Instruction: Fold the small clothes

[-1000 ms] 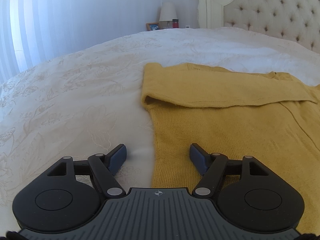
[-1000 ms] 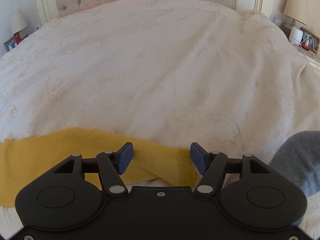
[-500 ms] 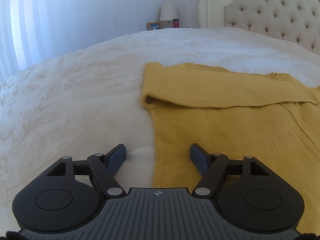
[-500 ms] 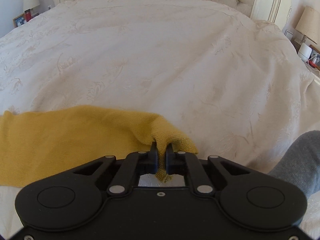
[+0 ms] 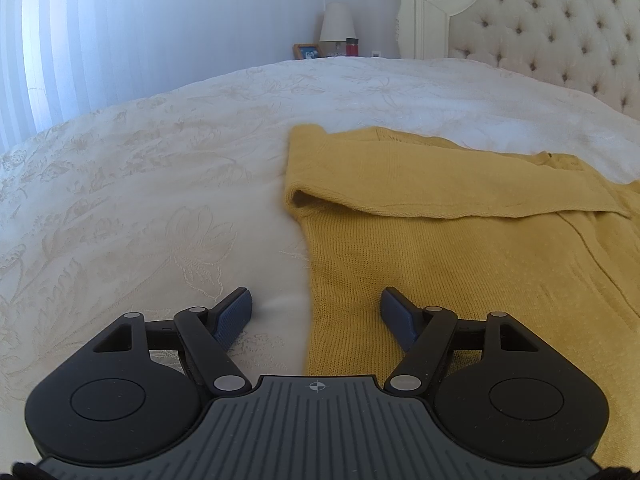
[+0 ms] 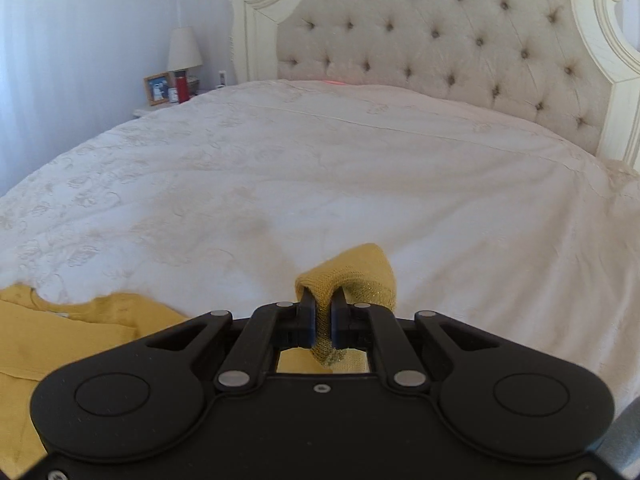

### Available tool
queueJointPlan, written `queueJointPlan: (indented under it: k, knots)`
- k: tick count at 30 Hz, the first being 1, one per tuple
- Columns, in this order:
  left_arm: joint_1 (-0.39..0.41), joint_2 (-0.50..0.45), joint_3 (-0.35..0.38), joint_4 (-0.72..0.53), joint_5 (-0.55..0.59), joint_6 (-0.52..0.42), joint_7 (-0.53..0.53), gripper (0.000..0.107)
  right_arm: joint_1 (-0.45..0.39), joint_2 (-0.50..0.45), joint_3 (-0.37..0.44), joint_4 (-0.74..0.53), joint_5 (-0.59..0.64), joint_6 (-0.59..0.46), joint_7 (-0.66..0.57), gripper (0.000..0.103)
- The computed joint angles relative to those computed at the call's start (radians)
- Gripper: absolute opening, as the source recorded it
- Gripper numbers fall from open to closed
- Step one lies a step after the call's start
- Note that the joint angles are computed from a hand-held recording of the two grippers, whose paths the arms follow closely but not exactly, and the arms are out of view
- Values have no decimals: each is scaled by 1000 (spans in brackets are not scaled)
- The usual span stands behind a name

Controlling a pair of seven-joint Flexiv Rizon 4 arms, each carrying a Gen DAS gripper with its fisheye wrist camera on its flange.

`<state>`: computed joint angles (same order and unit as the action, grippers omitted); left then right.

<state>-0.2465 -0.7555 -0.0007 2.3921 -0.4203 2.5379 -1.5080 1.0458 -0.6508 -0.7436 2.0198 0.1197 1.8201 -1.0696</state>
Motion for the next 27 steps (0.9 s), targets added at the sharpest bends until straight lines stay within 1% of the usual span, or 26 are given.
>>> queueJointPlan:
  k: [3,5,7,10,12,13,15,16,18,19,20,21,22,23,24,25,26,27]
  knots:
    - [6,0,-1,0,8,0,-4,71,-32,4,93,-55,-22,24,-10,12]
    - [8,-1,-2,0,12,1,-8,71,-90,-3,201,-102,-40,47,-14,12]
    - [8,-1,-2,0,13,1,-10,71,-108,-28,264,-150,-51,53,-24,12]
    - [12,-2,-2,1,20,3,-13,71,-155,-81,382,-210,-70,70,-32,12]
    - [11,-2,-1,1,19,3,-13,71,-137,-123,397,-241,-76,58,-42,12]
    - [11,-3,0,1,19,4,-12,71,-144,-141,422,-255,-86,54,-44,13]
    - [11,-4,0,1,20,5,-13,71,-162,-167,478,-263,-87,63,-31,19]
    - [11,-4,0,1,20,5,-13,71,-155,-181,483,-260,-75,83,-25,23]
    - [11,-5,0,1,19,5,-12,71,-131,-200,487,-235,-39,145,-29,24]
    - [11,-5,0,1,19,6,-12,71,-121,-202,489,-222,-18,168,-37,27]
    - [12,-5,0,1,20,5,-12,71,-125,-201,505,-201,-1,204,-48,38]
    - [12,-5,-1,1,20,6,-13,71,-127,-197,515,-182,19,233,-62,45]
    - [11,-5,0,1,19,6,-12,71,-126,-191,522,-164,38,255,-78,56]
    - [8,-5,1,0,15,5,-9,72,-124,-183,526,-147,55,271,-97,59]
    - [4,-5,2,0,9,3,-5,72,-125,-173,531,-130,72,283,-114,59]
    - [0,-4,3,-1,4,-1,1,74,-128,-161,538,-113,89,295,-127,59]
    - [-3,-1,3,-3,-2,-9,9,78,-137,-149,551,-95,106,310,-138,59]
    - [-5,1,4,-4,-6,-15,15,79,-142,-137,558,-78,127,318,-149,60]
